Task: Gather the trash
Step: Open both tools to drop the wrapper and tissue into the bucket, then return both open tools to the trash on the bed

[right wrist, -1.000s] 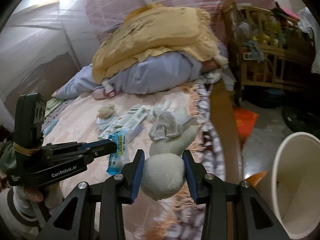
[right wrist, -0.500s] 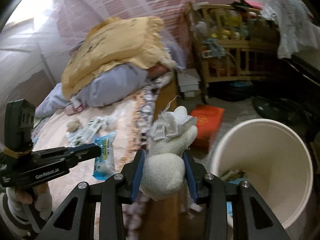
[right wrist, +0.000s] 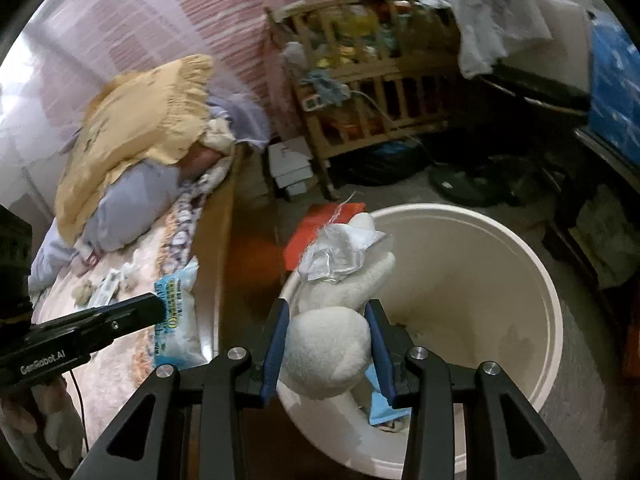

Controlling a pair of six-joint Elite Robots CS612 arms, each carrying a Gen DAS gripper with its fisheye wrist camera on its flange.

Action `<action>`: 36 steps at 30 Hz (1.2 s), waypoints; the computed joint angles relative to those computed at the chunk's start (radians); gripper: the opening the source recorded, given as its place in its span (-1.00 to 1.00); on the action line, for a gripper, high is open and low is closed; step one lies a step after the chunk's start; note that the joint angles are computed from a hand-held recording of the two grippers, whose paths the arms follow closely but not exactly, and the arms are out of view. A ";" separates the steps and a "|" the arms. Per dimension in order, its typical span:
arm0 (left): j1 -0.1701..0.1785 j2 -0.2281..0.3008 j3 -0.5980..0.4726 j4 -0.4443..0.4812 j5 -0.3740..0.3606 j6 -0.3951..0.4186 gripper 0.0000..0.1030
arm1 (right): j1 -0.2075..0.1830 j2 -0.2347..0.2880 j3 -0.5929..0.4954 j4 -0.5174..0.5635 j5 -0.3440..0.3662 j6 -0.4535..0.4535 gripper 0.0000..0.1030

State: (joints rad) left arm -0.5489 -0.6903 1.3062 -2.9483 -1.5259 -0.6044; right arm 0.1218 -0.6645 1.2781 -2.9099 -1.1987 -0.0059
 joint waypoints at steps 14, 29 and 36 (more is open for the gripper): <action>0.003 0.062 -0.086 0.051 -0.061 -0.023 -0.30 | -0.009 0.020 -0.017 0.016 -0.040 0.035 -0.10; -0.002 -0.053 0.113 0.024 0.181 -0.069 -0.30 | 0.026 0.014 -0.010 0.031 -0.021 -0.051 0.04; -0.002 -0.096 0.188 0.011 0.268 -0.094 -0.30 | 0.049 0.007 -0.005 0.026 -0.016 -0.090 0.04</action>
